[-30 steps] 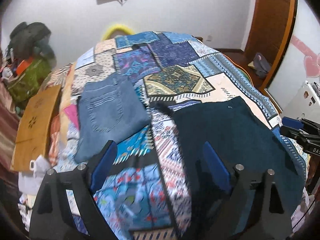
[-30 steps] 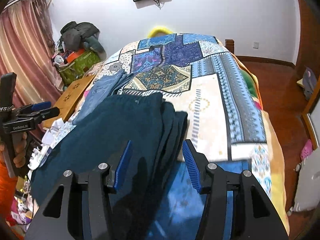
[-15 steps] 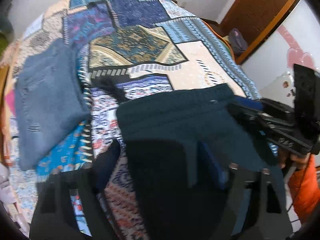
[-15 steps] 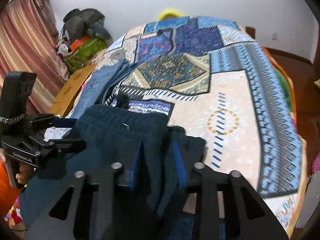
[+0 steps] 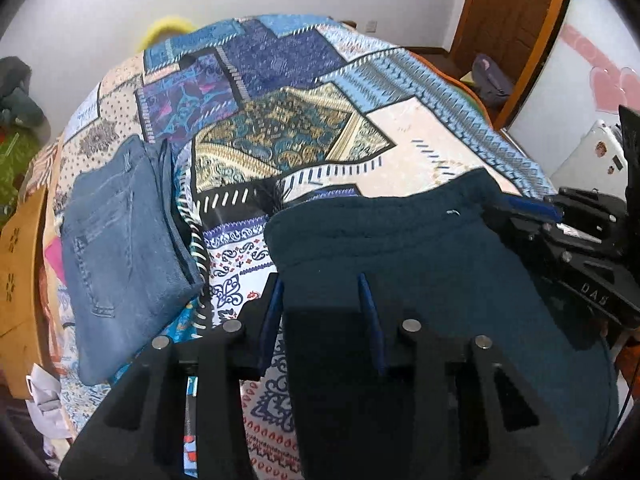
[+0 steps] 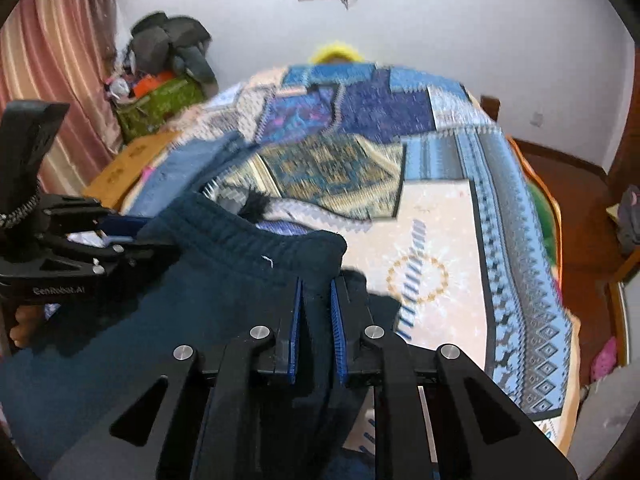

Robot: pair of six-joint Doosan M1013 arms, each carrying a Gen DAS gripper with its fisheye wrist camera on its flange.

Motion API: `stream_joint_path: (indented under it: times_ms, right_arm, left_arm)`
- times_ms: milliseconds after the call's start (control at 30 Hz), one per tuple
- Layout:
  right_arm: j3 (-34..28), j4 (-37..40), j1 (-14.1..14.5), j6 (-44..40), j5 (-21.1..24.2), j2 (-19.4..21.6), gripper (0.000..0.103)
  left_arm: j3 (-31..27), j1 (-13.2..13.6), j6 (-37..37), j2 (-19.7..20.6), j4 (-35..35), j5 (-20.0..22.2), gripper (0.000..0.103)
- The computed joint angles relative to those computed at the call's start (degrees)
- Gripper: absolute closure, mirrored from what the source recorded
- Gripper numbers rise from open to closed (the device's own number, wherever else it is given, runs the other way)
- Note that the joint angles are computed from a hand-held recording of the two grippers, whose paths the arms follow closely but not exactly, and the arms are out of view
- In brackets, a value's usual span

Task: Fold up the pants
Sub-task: 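Grasp the folded pants waistband with the left gripper while the right gripper grasps it too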

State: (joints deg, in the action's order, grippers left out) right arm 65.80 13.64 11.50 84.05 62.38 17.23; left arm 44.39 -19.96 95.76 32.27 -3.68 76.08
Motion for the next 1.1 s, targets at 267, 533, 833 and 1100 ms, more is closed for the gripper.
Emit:
stream_joint_path:
  times_ms: [267, 533, 833, 1100]
  right_arm:
    - [-2.08, -1.51, 0.25, 1.56, 4.42, 0.67, 0.09]
    - [-1.23, -1.16, 0.21, 2.77, 2.15, -2.51, 0.068]
    - [3.17, 0.3, 0.49, 6.32, 0.72, -6.72, 0.019]
    - [5.7, 4.75, -0.54, 8.59, 7.54, -6.53, 0.019]
  left_arm:
    - [1.01, -0.58, 0.24, -0.78, 3.45, -1.66, 0.061]
    - [2.34, 0.02, -0.81, -4.19, 4.51, -5.77, 0.041]
    - [4.06, 1.35, 0.32, -6.77, 0.56, -2.78, 0.01]
    - [4.7, 1.93, 0.95, -5.1, -2.24, 6.54, 0.009]
